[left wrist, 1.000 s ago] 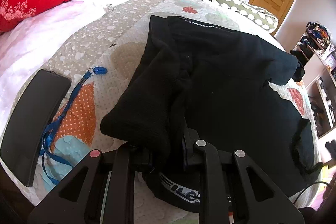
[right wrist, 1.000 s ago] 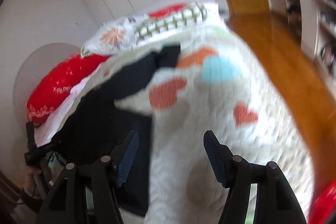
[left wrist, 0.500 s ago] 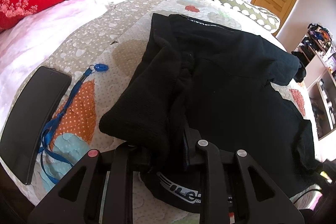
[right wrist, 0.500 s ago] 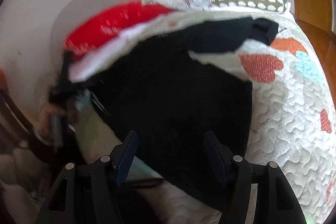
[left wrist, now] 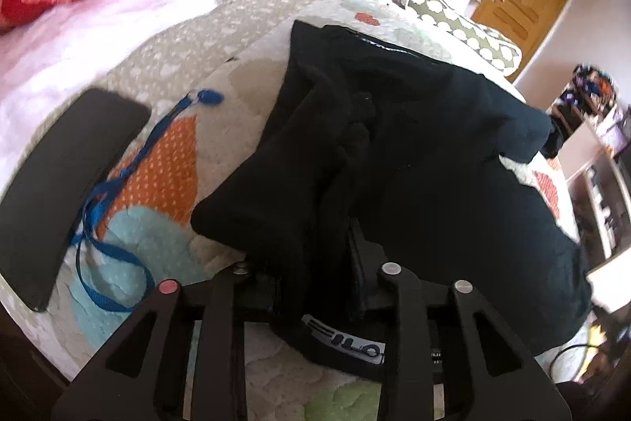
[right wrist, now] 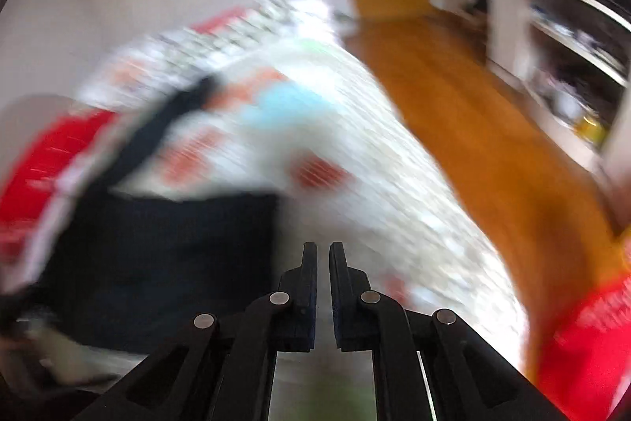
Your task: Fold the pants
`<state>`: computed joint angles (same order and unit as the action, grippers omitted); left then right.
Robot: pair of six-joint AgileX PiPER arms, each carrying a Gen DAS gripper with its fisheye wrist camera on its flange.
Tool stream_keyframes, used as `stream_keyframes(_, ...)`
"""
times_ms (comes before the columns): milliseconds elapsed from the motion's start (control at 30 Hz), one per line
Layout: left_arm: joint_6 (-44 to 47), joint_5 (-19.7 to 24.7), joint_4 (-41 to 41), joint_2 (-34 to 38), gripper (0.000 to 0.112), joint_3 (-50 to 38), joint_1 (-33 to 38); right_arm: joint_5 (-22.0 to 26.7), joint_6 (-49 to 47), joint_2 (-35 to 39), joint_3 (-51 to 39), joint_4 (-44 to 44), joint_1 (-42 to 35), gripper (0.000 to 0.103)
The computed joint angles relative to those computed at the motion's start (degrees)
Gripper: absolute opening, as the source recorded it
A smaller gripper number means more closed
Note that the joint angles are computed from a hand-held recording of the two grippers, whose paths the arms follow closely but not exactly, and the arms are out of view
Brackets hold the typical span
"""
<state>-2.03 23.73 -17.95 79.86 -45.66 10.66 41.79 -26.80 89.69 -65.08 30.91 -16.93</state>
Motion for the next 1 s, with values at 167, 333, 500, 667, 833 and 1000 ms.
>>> stream_keyframes(167, -3.57, 5.4, 5.33, -3.71, 0.047, -1.33, 1.76, 1.49, 0.04, -3.11, -1.3, 4.24, -3.48, 0.009)
stream_keyframes(333, -11.8, 5.94, 15.48, -6.91, 0.048, -0.84, 1.22, 6.86, -9.01, -2.67, -5.48, 13.04, 4.21, 0.041)
stream_keyframes(500, -10.4, 7.04, 14.59, -5.41, 0.048, -0.45, 3.79, 10.67, -12.79, 5.7, -11.98, 15.99, 16.69, 0.046)
stream_keyframes(667, -6.97, 8.57, 13.63, -4.43, 0.062, -6.0, 4.06, 13.08, -7.88, 12.84, -21.62, 9.42, 24.58, 0.046)
stream_keyframes(833, 1.03, 9.04, 5.99, 6.57, 0.082, -18.92, 5.74, 12.57, -4.91, 19.77, -30.03, 8.14, 27.65, 0.047)
stream_keyframes(1000, 1.0, 17.44, 6.17, 26.06, 0.082, -41.2, 6.49, 10.46, -5.35, 22.91, -29.26, 9.27, 29.01, 0.048)
